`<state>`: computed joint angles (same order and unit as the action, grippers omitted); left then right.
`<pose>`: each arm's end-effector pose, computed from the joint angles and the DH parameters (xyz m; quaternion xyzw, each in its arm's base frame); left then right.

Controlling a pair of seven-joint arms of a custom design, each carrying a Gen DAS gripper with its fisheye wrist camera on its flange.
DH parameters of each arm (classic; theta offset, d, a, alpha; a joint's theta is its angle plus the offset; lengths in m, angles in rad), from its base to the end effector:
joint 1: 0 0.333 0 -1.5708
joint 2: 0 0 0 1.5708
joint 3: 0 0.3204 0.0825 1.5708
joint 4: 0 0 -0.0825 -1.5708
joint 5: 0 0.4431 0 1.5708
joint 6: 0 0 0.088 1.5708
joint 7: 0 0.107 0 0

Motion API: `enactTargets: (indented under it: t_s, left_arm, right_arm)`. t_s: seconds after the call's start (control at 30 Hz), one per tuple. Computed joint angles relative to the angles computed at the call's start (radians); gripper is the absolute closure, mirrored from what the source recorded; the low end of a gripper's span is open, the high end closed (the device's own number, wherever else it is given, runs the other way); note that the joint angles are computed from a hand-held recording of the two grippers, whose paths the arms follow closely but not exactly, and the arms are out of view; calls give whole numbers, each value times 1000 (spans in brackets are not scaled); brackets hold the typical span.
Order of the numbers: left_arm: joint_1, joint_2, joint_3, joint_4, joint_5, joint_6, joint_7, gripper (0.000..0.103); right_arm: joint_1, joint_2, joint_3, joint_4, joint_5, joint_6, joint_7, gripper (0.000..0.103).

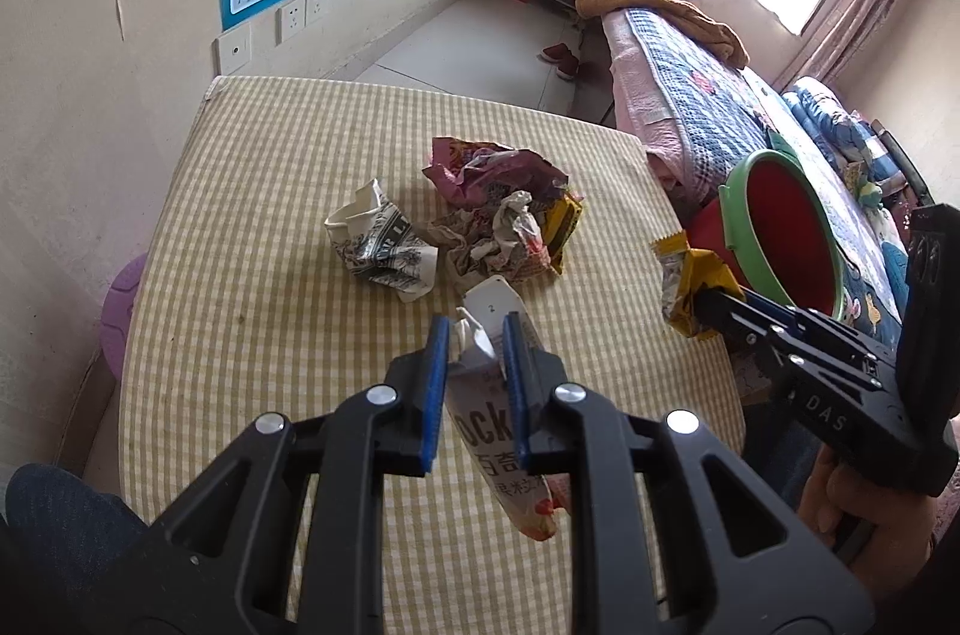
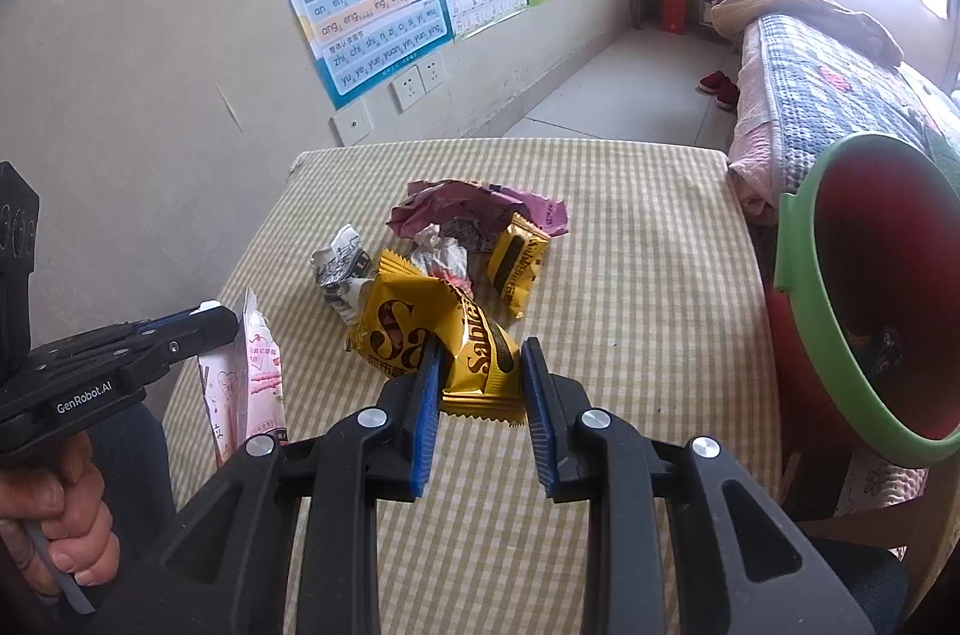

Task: Collect trash
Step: 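Carry the yellow wrapper and white-pink carton over the red bin with both grippers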

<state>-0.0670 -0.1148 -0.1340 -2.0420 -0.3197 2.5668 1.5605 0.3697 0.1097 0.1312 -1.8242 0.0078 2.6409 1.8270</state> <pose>0.6116 -0.1224 0.5488 -0.6726 0.6614 -0.3150 0.1045 0.6130 0.3314 0.5386 -0.7359 0.5816 -0.1284 0.3221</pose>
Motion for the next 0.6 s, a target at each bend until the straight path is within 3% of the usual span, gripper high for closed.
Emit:
enactTargets:
  t_s: [0.6]
  left_arm:
    - [-66,178,-46,249,47,-18,20,86]
  right_arm:
    - [-75,-99,-59,-94,-76,69,101,77]
